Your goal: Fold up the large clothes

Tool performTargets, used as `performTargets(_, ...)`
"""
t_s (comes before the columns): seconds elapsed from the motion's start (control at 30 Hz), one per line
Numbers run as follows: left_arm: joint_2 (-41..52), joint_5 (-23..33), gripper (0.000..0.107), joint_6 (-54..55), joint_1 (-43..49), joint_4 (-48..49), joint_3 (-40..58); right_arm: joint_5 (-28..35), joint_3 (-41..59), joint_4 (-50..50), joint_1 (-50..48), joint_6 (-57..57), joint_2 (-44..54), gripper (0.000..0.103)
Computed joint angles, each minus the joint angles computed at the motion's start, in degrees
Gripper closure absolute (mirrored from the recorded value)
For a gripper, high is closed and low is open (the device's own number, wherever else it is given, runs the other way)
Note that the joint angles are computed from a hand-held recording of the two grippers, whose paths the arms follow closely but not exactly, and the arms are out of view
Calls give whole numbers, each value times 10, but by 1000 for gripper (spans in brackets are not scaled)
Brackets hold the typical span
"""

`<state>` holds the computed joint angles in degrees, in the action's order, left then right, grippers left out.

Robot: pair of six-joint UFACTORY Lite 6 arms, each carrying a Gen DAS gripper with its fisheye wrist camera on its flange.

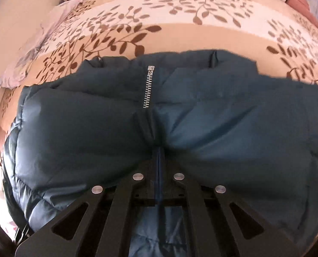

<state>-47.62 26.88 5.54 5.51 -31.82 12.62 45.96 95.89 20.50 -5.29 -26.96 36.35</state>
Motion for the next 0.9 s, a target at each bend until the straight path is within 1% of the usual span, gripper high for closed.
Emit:
performTargets(0.07, 8, -2, 47, 21, 5, -21, 1, 10, 18, 1, -1, 3, 15, 103)
performTargets(0.13, 14, -3, 48, 57, 17, -61, -1, 14, 21, -1, -1, 3, 19, 103)
performTargets(0.17, 16, -1, 60, 91, 28, -95, -5, 14, 20, -3, -2, 4, 17, 103)
performTargets(0.2, 15, 5, 67, 118, 42, -123, -8, 13, 15, -5, -1, 6, 12, 103)
performTargets(0.23, 11, 12, 78, 136, 52, -138, -11, 14, 9, -6, -2, 7, 4, 103)
performTargets(0.27, -2, 18, 84, 142, 58, -145, -16, 15, 13, -3, -4, 2, 6, 103)
performTargets(0.33, -18, 15, 86, 125, 48, -133, -21, 6, -29, 14, -13, -26, -45, 102)
performTargets(0.4, -24, 10, 87, 101, 37, -115, -21, -2, -81, 39, -22, -67, -109, 102)
performTargets(0.47, -27, 16, 87, 102, 42, -112, -20, 8, -161, 84, -50, -139, -204, 102)
performTargets(0.5, -29, 18, 87, 100, 43, -109, -19, 17, -184, 95, -60, -156, -231, 102)
performTargets(0.57, -35, 20, 87, 92, 41, -101, -19, 61, -248, 127, -104, -211, -292, 102)
performTargets(0.6, -39, 21, 87, 88, 40, -98, -19, 72, -278, 128, -116, -228, -313, 102)
performTargets(0.67, -43, 26, 87, 83, 42, -91, -17, 79, -314, 124, -123, -242, -328, 102)
performTargets(0.77, -61, 36, 87, 55, 36, -60, -13, 54, -346, 112, -106, -239, -317, 102)
performTargets(0.8, -60, 31, 87, 39, 24, -46, -8, 42, -353, 109, -99, -236, -312, 102)
performTargets(0.9, -82, 32, 87, -14, -3, 6, 1, 24, -338, 101, -83, -217, -266, 102)
